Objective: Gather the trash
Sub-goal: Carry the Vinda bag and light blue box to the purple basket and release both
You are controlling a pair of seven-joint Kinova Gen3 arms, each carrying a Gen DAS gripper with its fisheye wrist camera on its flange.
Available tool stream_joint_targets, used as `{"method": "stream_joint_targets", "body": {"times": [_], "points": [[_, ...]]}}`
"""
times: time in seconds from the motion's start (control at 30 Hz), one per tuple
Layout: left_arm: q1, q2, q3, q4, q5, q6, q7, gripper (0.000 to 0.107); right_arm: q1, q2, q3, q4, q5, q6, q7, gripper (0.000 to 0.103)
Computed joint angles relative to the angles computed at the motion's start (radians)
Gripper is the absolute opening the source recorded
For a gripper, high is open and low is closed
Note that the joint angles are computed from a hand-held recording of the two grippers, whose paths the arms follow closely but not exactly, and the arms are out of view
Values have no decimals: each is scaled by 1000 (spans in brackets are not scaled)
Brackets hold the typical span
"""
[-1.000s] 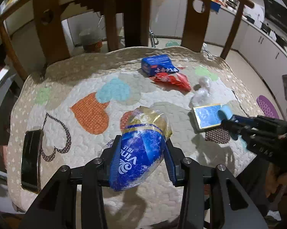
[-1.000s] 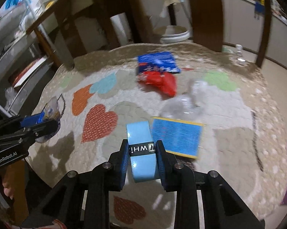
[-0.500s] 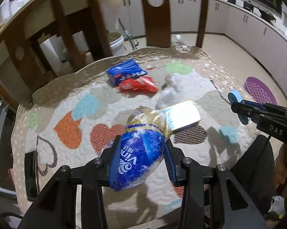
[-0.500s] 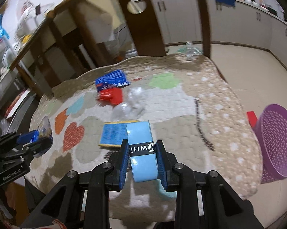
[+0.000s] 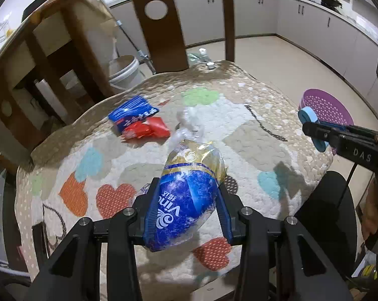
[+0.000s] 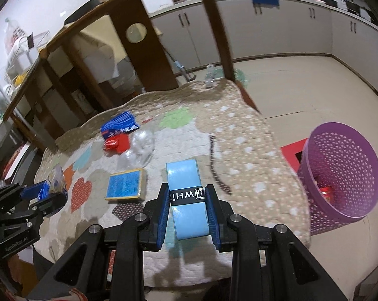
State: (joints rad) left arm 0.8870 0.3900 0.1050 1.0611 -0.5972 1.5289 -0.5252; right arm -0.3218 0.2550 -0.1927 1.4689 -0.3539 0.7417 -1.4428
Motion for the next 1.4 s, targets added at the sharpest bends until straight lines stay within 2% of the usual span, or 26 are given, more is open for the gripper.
{"method": "stream_joint_targets", "body": {"times": [0.53, 0.73, 1.17, 1.4], "points": [[41, 143, -59, -231, 29, 50, -174, 40, 109, -12, 26, 45, -82, -17, 24, 30], [44, 161, -78, -255, 53, 58, -191, 40, 133, -7, 20, 57, -123, -12, 49, 30], [30, 164, -82, -248, 79, 46, -199, 40, 125, 7, 13, 64, -137, -15, 58, 30], [12, 197, -83, -297, 103, 51, -229, 40, 138, 17, 18, 59, -143, -17, 58, 30]]}}
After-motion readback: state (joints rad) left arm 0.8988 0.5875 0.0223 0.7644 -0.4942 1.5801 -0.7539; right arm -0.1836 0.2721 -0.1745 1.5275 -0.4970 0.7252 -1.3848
